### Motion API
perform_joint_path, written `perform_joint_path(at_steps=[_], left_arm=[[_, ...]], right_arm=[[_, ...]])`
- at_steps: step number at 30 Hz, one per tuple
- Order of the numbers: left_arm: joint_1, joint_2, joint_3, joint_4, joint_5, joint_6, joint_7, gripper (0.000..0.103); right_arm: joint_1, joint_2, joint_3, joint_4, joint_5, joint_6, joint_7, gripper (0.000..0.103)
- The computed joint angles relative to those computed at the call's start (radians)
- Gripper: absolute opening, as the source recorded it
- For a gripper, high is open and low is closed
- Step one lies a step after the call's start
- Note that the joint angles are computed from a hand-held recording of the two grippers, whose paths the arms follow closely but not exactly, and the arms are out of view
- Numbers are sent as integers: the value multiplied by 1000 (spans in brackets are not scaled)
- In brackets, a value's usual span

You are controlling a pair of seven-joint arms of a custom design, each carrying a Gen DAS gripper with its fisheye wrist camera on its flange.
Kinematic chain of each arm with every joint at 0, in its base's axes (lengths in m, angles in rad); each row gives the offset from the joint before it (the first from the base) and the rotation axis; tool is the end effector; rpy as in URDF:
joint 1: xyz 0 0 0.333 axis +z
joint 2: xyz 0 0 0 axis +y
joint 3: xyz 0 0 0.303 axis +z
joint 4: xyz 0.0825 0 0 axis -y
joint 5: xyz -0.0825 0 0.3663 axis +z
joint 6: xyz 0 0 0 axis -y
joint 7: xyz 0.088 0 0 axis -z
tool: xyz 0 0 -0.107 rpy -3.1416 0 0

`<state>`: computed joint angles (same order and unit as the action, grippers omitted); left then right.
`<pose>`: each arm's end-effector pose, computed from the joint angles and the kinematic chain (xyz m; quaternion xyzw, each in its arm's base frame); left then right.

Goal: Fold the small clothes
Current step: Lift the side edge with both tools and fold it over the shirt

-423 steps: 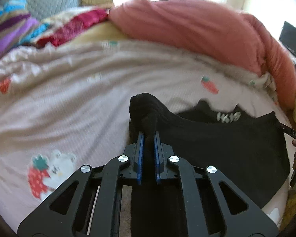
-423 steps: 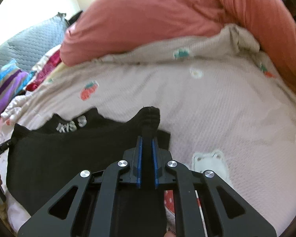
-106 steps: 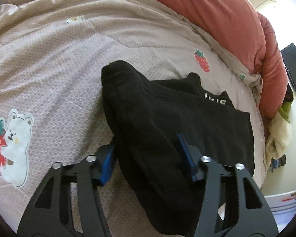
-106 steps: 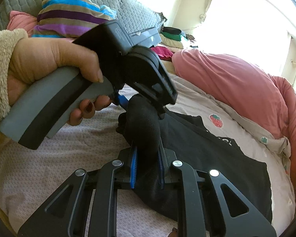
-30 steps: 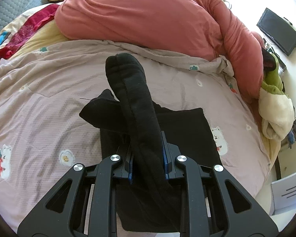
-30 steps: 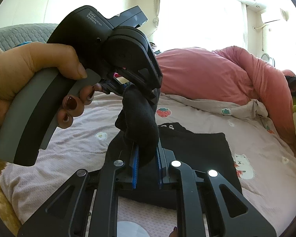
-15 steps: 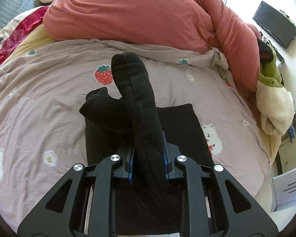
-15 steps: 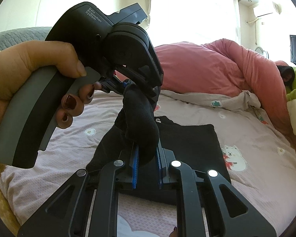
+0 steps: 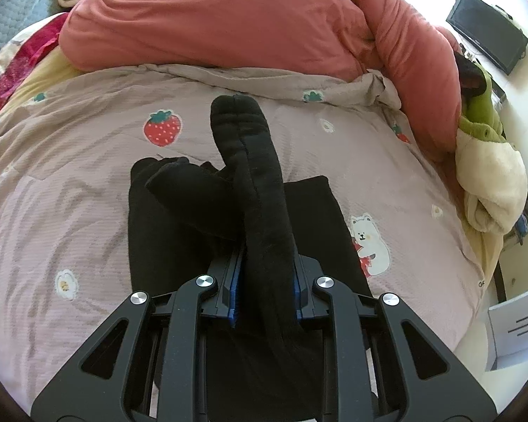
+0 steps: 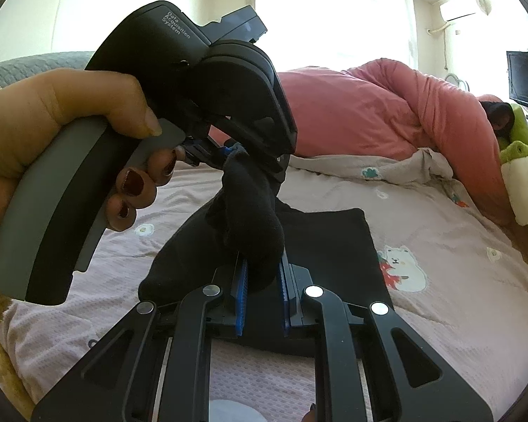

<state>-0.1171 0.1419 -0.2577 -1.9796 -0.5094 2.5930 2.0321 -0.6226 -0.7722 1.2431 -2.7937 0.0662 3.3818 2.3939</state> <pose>0.5685 -0.2076 0.4449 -0.5074 0.8086 -0.2959 0.0342 0.3416 0.2382 0.3932 -0.5947 0.6140 -0.3599 0.3740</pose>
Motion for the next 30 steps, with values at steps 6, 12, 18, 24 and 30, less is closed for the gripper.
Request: perform_joint_path(at_steps=[6, 12, 18, 24, 30], left_arm=[[-14, 17, -10, 7, 26, 6, -32, 15], [-22, 30, -19, 15, 51, 3, -53, 16], [-30, 46, -28, 27, 76, 3, -77, 18], [-30, 68, -35, 42, 100, -6, -97, 19], [-26, 92, -45, 60, 100, -17, -102, 22]], right_arm=[[21, 6, -21, -26, 4, 3, 4, 14], [29, 12, -34, -43, 13, 5, 3, 14], [16, 36, -31, -49, 21, 17, -1, 14], [4, 62, -26, -52, 31, 25, -9, 14], [-5, 88, -23, -53, 40, 25, -16, 14]])
